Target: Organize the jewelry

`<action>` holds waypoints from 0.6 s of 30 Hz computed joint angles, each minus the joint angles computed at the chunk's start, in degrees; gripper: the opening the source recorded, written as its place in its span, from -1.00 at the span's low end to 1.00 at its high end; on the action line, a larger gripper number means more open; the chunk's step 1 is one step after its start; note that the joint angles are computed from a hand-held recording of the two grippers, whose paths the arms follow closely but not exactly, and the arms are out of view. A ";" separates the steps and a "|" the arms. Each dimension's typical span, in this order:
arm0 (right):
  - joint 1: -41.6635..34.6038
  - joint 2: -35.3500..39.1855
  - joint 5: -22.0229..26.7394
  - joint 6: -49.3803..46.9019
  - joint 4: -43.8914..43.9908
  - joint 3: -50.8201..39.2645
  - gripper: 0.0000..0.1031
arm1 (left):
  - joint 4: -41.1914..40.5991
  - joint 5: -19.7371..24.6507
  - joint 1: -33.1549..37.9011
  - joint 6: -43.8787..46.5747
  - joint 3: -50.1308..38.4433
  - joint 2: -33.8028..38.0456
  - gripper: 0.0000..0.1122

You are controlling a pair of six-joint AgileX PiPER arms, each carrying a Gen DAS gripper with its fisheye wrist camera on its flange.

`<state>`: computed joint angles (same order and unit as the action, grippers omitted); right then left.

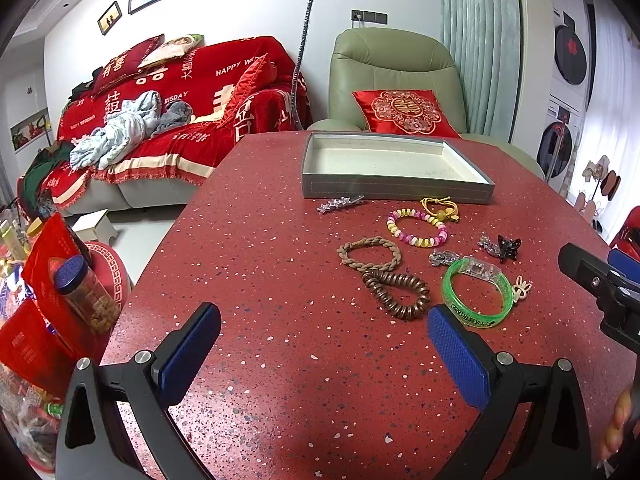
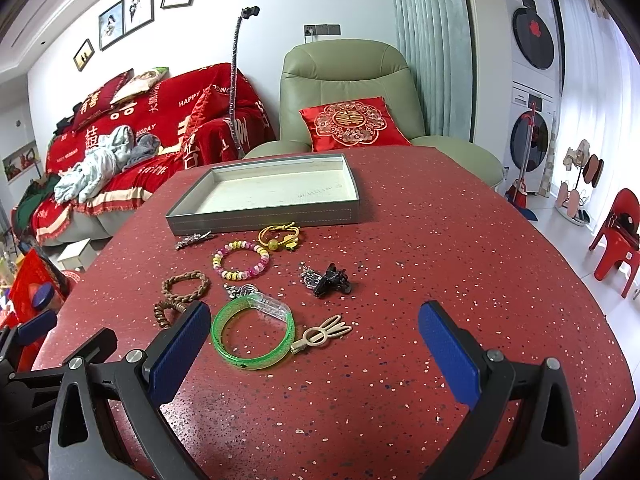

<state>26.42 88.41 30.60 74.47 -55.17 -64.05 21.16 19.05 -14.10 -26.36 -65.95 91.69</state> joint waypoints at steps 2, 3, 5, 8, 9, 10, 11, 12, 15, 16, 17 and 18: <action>0.02 0.04 0.03 -0.01 0.13 -0.08 1.00 | 0.27 -0.28 0.10 -0.19 0.30 -0.15 0.84; 0.06 0.03 0.09 0.00 0.09 -0.09 1.00 | -0.03 -0.43 0.30 0.23 0.05 0.20 0.84; 0.13 0.07 0.14 0.08 -0.05 -0.09 1.00 | -0.10 -0.47 0.37 0.30 0.05 0.22 0.84; 0.10 -0.01 0.02 0.10 -0.10 0.00 1.00 | 1.09 0.27 0.02 -1.00 -0.22 -0.19 0.84; 0.19 0.05 0.09 0.22 -0.26 -0.09 1.00 | 1.67 0.23 -0.06 -1.52 -0.15 -0.29 0.84; 0.19 0.05 0.09 0.22 -0.26 -0.09 1.00 | 1.75 0.17 -0.06 -1.58 -0.12 -0.31 0.84; 0.13 0.00 0.07 -0.02 0.01 -0.08 1.00 | 2.06 0.21 -0.17 -1.86 -0.14 -0.27 0.84; 0.12 -0.05 0.05 0.02 -0.01 -0.02 1.00 | 3.42 0.06 -0.28 -2.96 0.01 -0.30 0.84; 0.13 -0.06 0.05 0.04 -0.07 -0.02 1.00 | 1.45 1.07 -0.24 -1.24 -0.54 -0.20 0.84; 0.23 -0.04 0.14 -0.02 -0.03 -0.14 1.00 | 2.10 1.09 -0.33 -1.76 -0.49 -0.28 0.84; 0.26 -0.01 0.17 0.02 -0.09 -0.20 1.00 | 2.14 1.11 -0.35 -1.83 -0.48 -0.31 0.84; 0.29 0.02 0.16 0.07 -0.17 -0.24 1.00 | 2.77 1.15 -0.39 -2.15 -0.49 -0.29 0.84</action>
